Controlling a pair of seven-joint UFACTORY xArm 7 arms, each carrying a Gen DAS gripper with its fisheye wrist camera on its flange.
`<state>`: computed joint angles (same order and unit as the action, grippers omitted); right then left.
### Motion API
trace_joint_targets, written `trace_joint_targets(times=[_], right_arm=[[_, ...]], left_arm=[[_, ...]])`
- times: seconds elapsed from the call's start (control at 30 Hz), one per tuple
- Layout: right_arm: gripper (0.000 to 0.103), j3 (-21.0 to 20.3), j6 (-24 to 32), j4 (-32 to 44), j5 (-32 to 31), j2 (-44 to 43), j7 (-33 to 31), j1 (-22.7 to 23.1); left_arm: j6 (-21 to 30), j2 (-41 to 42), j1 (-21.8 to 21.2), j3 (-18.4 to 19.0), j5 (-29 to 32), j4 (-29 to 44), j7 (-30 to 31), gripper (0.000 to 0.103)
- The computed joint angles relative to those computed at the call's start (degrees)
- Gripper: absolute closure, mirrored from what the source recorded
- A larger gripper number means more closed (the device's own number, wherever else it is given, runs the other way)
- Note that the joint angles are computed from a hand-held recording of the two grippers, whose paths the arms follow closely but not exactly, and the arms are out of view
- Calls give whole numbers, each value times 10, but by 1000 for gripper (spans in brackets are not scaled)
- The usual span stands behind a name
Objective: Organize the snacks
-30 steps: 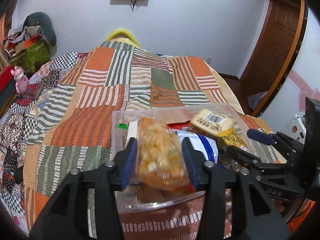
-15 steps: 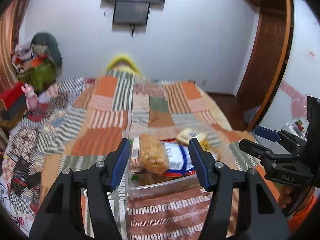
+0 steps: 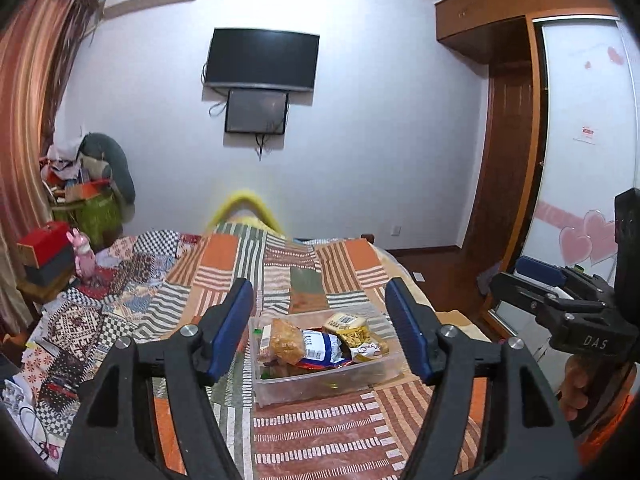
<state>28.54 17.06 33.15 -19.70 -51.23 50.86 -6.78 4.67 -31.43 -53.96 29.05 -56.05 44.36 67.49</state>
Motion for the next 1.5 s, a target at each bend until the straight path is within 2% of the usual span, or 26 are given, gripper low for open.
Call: trace_joint_targets(times=[0.1, 0.17, 0.23, 0.37, 0.73, 1.5], right_arm=[[11, 9, 4, -2, 1, -16, 11, 0], [0, 19, 6, -6, 0, -30, 23, -7], [0, 32, 1, -9, -4, -39, 38, -22], [0, 38, 3, -9, -5, -39, 45, -22], [0, 40, 7, -16, -10, -47, 56, -16], [0, 36, 22, -25, -12, -70, 53, -6]], left_arm=[[-21, -32, -4, -5, 7, -25, 2, 23], [-40, -54, -14, -3, 17, -41, -2, 15], [-69, -75, -29, -1, 29, -59, 1, 11], [-105, -102, -48, 4, 55, -83, -10, 1], [-107, -125, -38, 4, 125, -116, -80, 0], [-119, -123, -43, 33, 283, -133, -215, 0]])
